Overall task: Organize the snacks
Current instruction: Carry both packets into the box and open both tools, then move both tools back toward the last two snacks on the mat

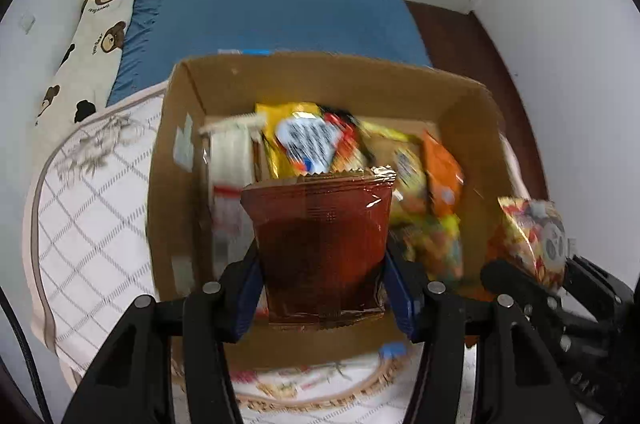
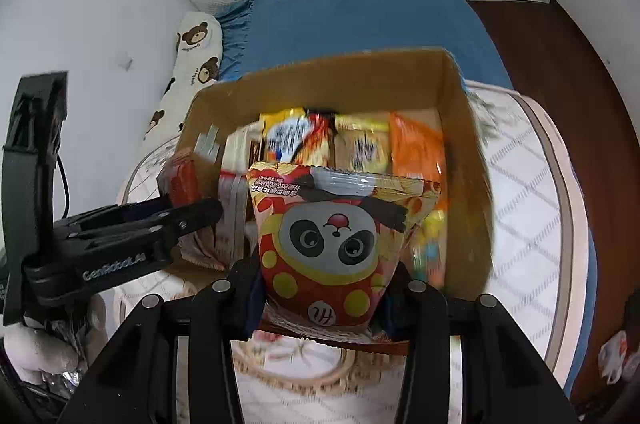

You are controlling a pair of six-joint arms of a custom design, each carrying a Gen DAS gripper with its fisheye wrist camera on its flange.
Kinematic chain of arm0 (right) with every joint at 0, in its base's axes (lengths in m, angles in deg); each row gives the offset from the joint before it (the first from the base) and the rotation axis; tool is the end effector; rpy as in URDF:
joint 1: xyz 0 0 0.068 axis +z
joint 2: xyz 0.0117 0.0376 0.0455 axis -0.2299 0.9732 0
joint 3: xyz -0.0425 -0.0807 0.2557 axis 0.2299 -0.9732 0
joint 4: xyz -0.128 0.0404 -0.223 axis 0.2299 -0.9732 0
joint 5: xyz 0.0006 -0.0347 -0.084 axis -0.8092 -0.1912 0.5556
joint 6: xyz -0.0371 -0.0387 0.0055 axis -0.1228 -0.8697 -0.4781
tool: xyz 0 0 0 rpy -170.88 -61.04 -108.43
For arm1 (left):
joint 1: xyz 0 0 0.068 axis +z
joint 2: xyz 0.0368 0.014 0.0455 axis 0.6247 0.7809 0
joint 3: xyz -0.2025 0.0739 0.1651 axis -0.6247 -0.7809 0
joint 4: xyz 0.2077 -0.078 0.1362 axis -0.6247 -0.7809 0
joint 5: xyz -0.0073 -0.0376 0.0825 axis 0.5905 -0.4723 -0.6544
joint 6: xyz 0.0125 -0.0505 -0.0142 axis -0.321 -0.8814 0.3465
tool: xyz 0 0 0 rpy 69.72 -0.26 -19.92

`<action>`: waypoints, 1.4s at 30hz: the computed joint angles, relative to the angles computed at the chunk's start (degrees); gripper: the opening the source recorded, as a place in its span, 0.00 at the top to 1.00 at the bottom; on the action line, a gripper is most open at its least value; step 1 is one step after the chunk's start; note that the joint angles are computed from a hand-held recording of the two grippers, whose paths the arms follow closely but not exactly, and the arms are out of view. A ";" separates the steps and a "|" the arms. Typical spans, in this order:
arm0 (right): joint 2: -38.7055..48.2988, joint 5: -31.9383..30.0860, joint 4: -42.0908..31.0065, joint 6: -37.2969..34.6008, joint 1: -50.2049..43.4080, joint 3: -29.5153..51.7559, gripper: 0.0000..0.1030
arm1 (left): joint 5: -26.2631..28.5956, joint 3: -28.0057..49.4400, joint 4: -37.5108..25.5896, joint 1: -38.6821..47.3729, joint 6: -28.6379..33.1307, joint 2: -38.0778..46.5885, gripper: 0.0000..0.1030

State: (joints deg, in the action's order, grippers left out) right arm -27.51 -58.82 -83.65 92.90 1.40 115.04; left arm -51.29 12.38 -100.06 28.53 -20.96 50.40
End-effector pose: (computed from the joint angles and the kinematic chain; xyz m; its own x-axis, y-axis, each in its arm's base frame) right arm 0.1179 0.0333 0.3205 -0.8016 0.5460 -0.2436 0.4508 0.8196 0.3536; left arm 0.2636 -0.0542 0.2447 -0.8319 0.5465 -0.0960 0.5546 0.8137 -0.1743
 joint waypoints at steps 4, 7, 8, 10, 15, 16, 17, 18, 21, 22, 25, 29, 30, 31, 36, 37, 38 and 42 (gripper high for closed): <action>9.71 -4.13 9.45 -8.86 -8.50 -3.47 0.55 | -0.56 8.90 -0.19 -1.36 -3.38 14.51 0.49; 16.61 -5.75 15.16 -11.21 -10.46 -4.81 0.55 | -1.68 13.79 -0.54 -1.64 -4.56 21.19 0.49; 18.83 -6.20 16.88 -11.70 -10.88 -4.97 0.55 | -2.84 15.06 -0.07 -2.16 -4.92 23.18 0.49; 21.53 -6.53 19.89 -11.88 -10.80 -6.06 0.55 | -4.45 15.72 0.94 -2.76 -4.74 24.76 0.49; 28.38 -9.61 26.53 -12.85 -12.31 -7.10 0.51 | -5.87 18.42 0.87 -3.01 -5.08 30.11 0.48; 29.77 -10.52 27.25 -12.98 -12.82 -7.13 0.37 | -5.64 17.58 2.54 -2.79 -4.36 30.12 0.47; 31.38 -11.36 27.31 -13.47 -13.23 -6.80 0.29 | -5.30 17.52 2.82 -2.44 -4.26 30.43 0.45; 32.01 -11.49 27.50 -13.89 -13.32 -6.74 0.17 | -4.90 17.74 2.75 -1.93 -4.45 30.76 0.40; 32.23 -10.20 26.72 -15.35 -13.16 -6.62 0.16 | -4.46 16.55 3.71 -1.09 -4.12 29.69 0.20; 31.89 -10.20 26.60 -15.51 -13.43 -6.92 0.14 | -4.75 15.68 4.34 -0.96 -4.07 28.73 0.20; 30.10 -9.16 25.12 -16.27 -14.42 -7.91 0.07 | -4.56 11.91 7.34 -0.31 -3.17 24.97 0.20; 25.65 -5.48 21.06 -17.11 -14.87 -8.73 0.06 | -5.44 4.96 12.08 -0.05 -1.93 17.39 0.20; 24.57 -4.64 20.05 -17.27 -14.79 -8.85 0.06 | -5.27 3.52 12.87 0.05 -1.84 15.78 0.20; 23.50 -3.70 19.21 -17.32 -14.63 -9.07 0.06 | -4.88 2.09 13.48 0.48 -1.44 14.03 0.20; 16.58 0.74 13.94 -15.59 -12.34 -10.13 0.06 | -4.75 -7.38 17.81 1.29 0.47 2.33 0.20; 15.29 1.20 12.99 -15.10 -11.74 -10.17 0.06 | -4.34 -8.83 18.08 1.75 0.92 0.18 0.20; 13.33 1.85 11.61 -14.12 -10.81 -10.17 0.06 | -3.86 -10.27 18.17 2.29 1.45 -2.11 0.20; 7.57 4.28 7.23 -9.97 -6.39 -9.64 0.06 | -2.71 -14.77 17.90 4.52 4.41 -11.12 0.20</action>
